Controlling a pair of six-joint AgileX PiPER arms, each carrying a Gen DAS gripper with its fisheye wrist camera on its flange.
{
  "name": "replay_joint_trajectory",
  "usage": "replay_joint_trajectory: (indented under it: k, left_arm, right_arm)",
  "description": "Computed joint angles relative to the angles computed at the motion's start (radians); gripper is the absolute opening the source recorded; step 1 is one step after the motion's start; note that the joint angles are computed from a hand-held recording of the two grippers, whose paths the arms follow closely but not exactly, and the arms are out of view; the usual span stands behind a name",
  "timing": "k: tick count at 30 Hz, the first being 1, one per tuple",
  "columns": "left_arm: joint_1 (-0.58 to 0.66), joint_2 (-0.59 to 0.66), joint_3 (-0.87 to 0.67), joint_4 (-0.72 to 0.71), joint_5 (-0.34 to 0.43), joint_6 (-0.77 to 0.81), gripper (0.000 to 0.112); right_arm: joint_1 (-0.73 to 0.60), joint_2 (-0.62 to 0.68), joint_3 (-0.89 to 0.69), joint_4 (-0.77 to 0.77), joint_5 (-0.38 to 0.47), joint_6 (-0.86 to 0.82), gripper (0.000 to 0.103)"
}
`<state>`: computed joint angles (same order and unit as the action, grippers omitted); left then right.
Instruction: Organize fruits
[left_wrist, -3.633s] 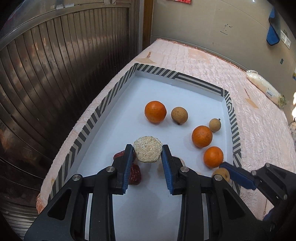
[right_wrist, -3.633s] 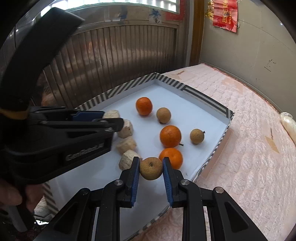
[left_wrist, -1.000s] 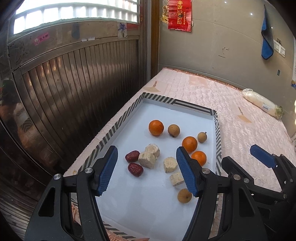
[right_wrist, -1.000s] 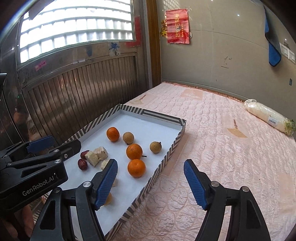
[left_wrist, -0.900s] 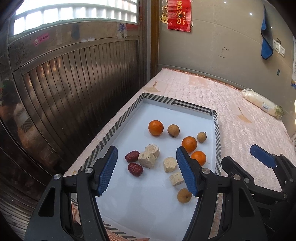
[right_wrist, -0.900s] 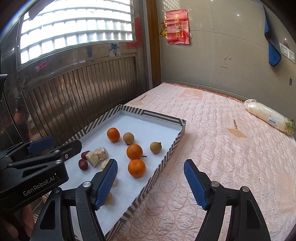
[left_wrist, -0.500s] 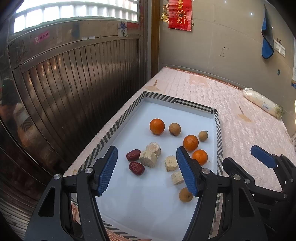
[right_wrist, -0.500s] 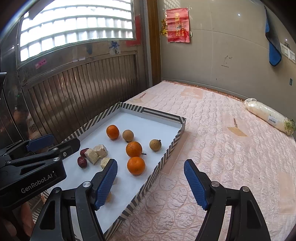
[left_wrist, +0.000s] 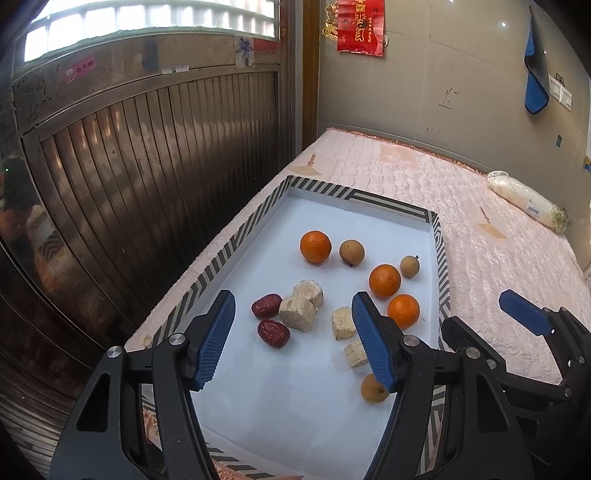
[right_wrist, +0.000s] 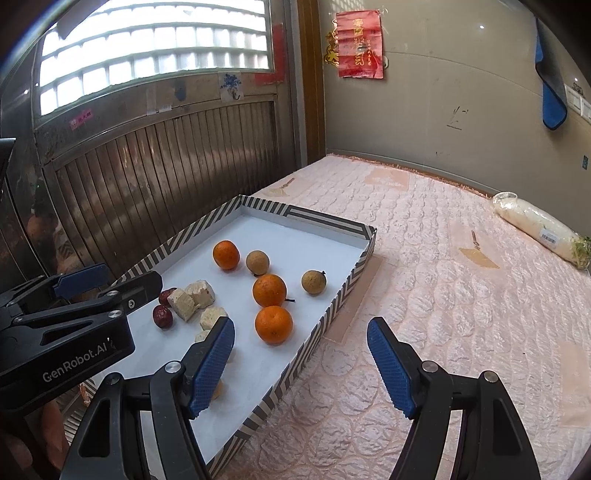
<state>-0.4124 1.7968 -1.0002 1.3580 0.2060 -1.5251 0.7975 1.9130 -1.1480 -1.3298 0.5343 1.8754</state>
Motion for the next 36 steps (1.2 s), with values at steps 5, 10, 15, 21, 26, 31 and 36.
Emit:
replay_joint_trajectory:
  k: [5, 10, 15, 21, 26, 31, 36]
  left_arm:
    - [0.002, 0.007, -0.006, -0.024, 0.0, 0.025, 0.066]
    - [0.001, 0.013, -0.012, -0.047, 0.001, 0.051, 0.066]
    - [0.001, 0.018, -0.019, -0.07, 0.003, 0.073, 0.066]
    - [0.004, 0.021, -0.023, -0.086, 0.001, 0.093, 0.066]
    - [0.004, 0.024, -0.028, -0.112, 0.002, 0.119, 0.066]
    - [0.004, 0.03, -0.033, -0.121, 0.003, 0.133, 0.066]
    - [-0.01, 0.032, -0.034, -0.078, 0.016, 0.094, 0.066]
  right_arm:
    - [-0.005, 0.003, 0.001, 0.002, -0.011, -0.002, 0.073]
    - [-0.008, 0.012, -0.007, 0.019, -0.015, -0.022, 0.073]
    - [-0.01, 0.015, -0.009, 0.021, -0.02, -0.022, 0.073]
    - [-0.014, 0.023, -0.017, 0.033, -0.025, -0.033, 0.073]
    - [-0.015, 0.029, -0.024, 0.048, -0.026, -0.05, 0.073]
    - [-0.016, 0.029, -0.022, 0.046, -0.027, -0.048, 0.073]
    - [-0.02, 0.022, -0.007, 0.035, -0.028, -0.028, 0.073]
